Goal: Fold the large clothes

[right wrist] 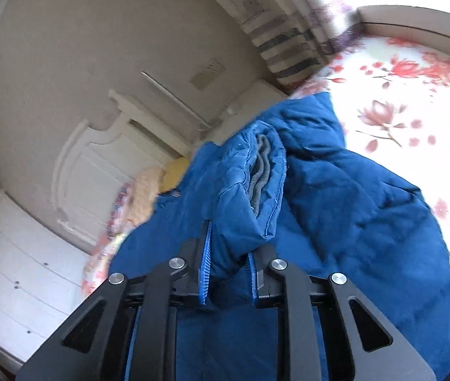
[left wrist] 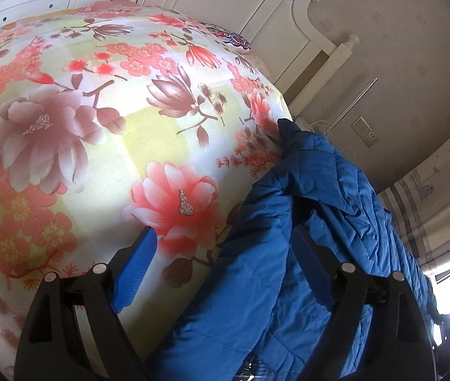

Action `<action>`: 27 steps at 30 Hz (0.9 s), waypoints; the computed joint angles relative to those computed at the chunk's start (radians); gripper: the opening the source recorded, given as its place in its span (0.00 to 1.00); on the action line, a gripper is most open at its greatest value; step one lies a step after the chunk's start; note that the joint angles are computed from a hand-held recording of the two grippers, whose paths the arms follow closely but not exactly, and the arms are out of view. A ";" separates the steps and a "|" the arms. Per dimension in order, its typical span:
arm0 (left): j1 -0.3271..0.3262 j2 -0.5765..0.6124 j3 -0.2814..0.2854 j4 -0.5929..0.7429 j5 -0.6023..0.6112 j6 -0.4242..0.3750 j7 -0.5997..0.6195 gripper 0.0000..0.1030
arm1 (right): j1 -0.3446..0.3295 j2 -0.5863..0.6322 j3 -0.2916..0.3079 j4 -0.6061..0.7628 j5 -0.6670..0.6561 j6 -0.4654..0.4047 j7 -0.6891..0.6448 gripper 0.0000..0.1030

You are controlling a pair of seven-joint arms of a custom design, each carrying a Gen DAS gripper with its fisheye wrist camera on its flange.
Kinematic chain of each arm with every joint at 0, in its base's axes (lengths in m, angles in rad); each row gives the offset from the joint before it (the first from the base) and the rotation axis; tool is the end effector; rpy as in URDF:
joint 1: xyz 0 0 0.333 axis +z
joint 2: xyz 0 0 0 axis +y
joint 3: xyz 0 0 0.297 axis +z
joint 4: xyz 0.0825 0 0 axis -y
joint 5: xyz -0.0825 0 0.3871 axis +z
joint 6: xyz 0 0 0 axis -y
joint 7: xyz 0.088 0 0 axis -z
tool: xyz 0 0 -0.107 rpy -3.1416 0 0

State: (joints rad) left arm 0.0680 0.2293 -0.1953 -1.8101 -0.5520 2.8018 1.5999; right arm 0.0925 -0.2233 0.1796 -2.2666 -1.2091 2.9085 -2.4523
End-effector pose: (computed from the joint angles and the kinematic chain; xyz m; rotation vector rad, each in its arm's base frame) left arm 0.6631 -0.0499 0.4809 -2.1976 1.5908 -1.1803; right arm 0.4828 0.1983 0.4966 -0.7106 2.0117 -0.4172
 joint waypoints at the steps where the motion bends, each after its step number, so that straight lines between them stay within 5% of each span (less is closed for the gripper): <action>1: 0.000 0.001 0.000 0.001 0.001 -0.001 0.000 0.83 | 0.028 0.007 -0.025 -0.012 0.119 -0.021 -0.120 0.24; 2: 0.000 0.001 0.000 0.002 0.001 -0.001 0.000 0.83 | 0.041 0.005 -0.033 -0.022 0.185 -0.032 -0.186 0.37; 4: 0.001 0.000 -0.001 0.000 -0.001 0.005 0.003 0.83 | 0.037 -0.027 -0.021 -0.050 0.199 -0.056 -0.169 0.46; 8: -0.002 0.001 0.001 0.002 0.008 0.008 -0.002 0.83 | 0.021 -0.104 0.124 0.008 0.088 -0.423 -0.174 0.47; 12: -0.005 -0.002 0.001 -0.003 0.021 0.022 0.002 0.83 | 0.100 0.050 0.088 0.212 0.117 -0.497 -0.603 0.51; 16: 0.001 -0.011 -0.009 -0.017 0.002 0.048 0.023 0.83 | 0.158 0.198 0.040 0.335 0.249 -0.600 -0.854 0.54; 21: -0.043 -0.046 0.036 -0.004 0.162 0.005 -0.085 0.82 | 0.199 0.202 -0.041 0.267 0.329 -0.496 -0.875 0.61; 25: -0.045 -0.037 -0.037 0.126 0.058 -0.014 0.116 0.85 | 0.215 0.196 -0.062 0.246 0.327 -0.464 -0.869 0.63; 27: -0.083 0.025 -0.043 0.239 0.106 -0.035 0.148 0.91 | 0.221 0.199 -0.065 0.249 0.322 -0.475 -0.872 0.63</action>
